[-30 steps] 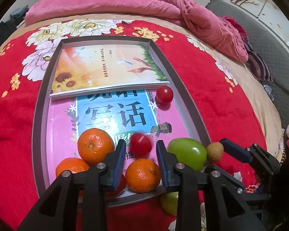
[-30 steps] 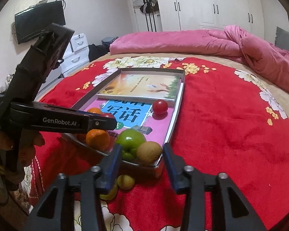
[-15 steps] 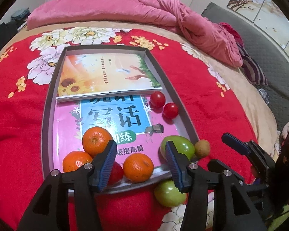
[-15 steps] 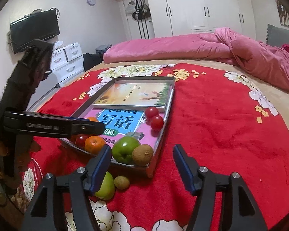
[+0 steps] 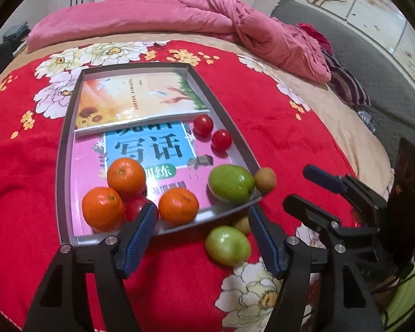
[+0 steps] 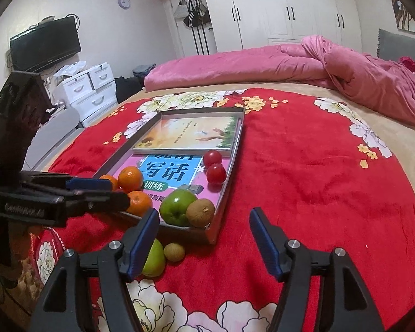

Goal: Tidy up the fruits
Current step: 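Withdraw both grippers and lower the left gripper toward the green apple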

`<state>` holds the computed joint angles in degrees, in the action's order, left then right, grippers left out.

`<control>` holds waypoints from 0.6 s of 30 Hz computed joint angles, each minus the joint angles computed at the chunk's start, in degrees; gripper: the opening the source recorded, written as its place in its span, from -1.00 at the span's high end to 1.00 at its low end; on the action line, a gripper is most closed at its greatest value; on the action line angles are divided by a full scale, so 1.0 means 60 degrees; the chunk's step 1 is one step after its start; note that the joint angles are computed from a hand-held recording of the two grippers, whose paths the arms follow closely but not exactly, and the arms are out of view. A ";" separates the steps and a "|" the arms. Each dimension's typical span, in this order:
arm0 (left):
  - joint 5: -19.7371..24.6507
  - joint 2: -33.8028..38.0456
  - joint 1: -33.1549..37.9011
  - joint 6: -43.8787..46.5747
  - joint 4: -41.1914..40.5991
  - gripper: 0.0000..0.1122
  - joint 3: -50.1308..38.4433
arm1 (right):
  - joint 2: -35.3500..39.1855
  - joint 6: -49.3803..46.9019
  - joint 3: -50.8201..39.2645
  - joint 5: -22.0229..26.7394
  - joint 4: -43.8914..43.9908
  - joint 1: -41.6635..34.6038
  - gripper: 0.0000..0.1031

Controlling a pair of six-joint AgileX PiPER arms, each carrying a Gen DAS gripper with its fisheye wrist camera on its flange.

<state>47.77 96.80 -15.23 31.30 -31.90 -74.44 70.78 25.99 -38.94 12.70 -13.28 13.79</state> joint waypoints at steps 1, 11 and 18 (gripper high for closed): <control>-0.0009 -0.0066 -0.0018 0.0070 0.0005 -0.26 0.0093 | -0.0005 -0.0114 -0.0013 0.0072 0.0119 0.0021 -0.33; 0.0112 -0.0318 -0.0026 0.0515 -0.0056 -0.26 0.0657 | -0.0094 -0.1677 0.0010 0.0474 0.1763 -0.0083 -0.45; 0.0174 -0.0218 -0.0146 0.0815 -0.0144 -0.26 0.0877 | 0.0045 -0.3059 -0.0042 0.0736 0.3211 -0.0363 -0.46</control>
<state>48.81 95.49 -16.11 36.19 -32.76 -69.18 71.05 7.64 -39.19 17.12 5.99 11.61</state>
